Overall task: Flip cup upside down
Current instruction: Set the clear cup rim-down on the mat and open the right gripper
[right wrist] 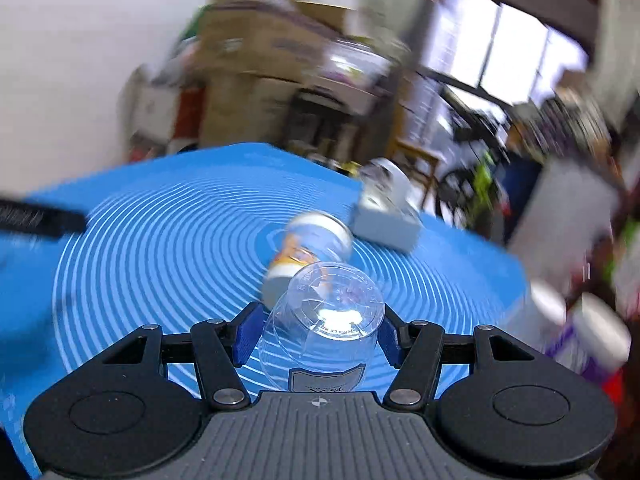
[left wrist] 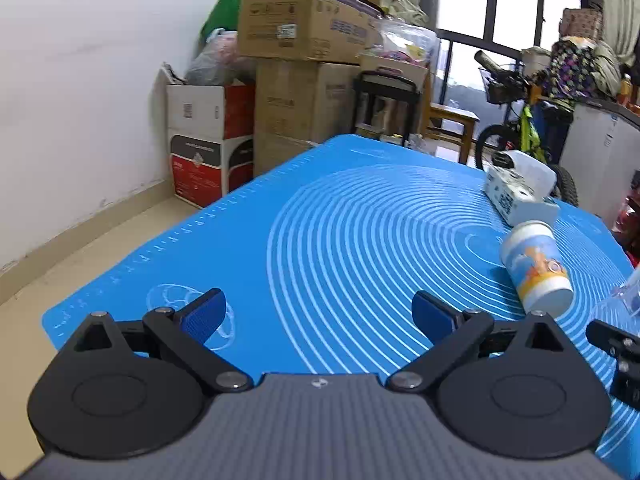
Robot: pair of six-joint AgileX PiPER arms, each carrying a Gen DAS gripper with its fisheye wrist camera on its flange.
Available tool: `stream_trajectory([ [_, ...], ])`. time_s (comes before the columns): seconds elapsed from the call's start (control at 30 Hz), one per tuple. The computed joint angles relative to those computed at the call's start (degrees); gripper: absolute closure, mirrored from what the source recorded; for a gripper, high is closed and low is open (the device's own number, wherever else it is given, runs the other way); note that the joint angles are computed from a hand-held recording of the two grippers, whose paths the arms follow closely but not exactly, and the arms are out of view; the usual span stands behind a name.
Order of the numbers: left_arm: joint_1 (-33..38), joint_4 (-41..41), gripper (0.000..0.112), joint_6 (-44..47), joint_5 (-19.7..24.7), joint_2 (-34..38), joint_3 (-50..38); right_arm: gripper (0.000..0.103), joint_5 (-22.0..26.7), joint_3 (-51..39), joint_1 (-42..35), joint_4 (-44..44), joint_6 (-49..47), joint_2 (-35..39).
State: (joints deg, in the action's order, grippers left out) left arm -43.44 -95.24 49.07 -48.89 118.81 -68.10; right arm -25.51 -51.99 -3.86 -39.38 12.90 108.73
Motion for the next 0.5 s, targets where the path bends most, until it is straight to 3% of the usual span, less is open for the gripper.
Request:
stream_trajectory([
  [0.2, -0.69, 0.28, 0.014, 3.72, 1.62, 1.88, -2.77, 0.038, 4.92, -2.36, -2.42, -4.79, 11.82, 3.0],
  [0.37, -0.81, -0.21, 0.014, 6.57, 3.46, 3.05, -4.6, 0.038, 9.62, -5.12, -0.21, 0.66, 7.17, 5.24],
  [0.5, -0.96, -0.58, 0.014, 8.08, 4.56, 3.65, -5.32, 0.037, 9.7, -4.33, 0.13, 4.68, 2.87, 5.25],
])
